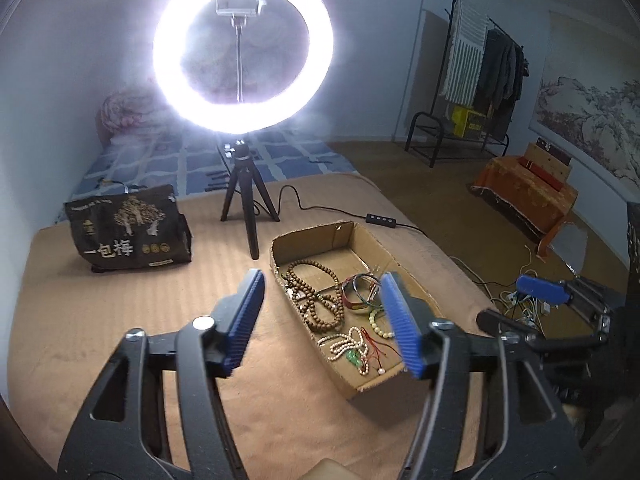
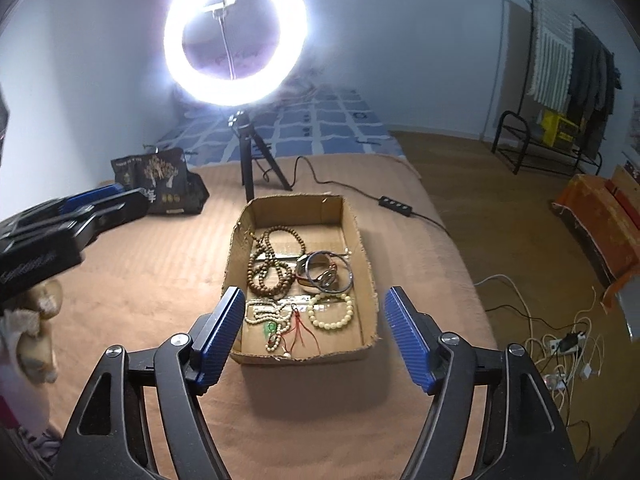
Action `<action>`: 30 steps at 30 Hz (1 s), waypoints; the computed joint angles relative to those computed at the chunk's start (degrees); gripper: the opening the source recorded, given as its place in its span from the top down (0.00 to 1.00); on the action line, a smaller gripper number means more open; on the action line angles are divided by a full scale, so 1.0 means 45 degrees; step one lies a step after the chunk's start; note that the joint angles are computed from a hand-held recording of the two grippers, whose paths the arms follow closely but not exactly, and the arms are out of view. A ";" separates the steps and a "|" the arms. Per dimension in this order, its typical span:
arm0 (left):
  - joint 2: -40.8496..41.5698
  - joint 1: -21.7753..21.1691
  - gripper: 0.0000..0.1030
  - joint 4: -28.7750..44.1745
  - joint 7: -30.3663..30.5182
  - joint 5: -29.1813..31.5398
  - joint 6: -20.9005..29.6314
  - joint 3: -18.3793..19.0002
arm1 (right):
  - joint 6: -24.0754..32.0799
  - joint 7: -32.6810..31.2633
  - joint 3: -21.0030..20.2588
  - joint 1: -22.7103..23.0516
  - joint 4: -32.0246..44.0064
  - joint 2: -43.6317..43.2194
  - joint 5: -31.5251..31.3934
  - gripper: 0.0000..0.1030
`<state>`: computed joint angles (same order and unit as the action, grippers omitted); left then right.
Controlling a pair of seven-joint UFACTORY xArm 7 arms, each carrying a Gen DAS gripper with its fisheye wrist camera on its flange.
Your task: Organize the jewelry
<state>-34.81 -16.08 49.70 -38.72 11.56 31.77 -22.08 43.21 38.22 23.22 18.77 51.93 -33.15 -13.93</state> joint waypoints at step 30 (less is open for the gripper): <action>-0.3416 -0.0019 0.21 -0.1556 0.0065 -0.0317 0.2408 -0.0589 | 0.0190 0.2031 0.1514 -0.0840 -0.0141 -0.1328 -0.1324 0.22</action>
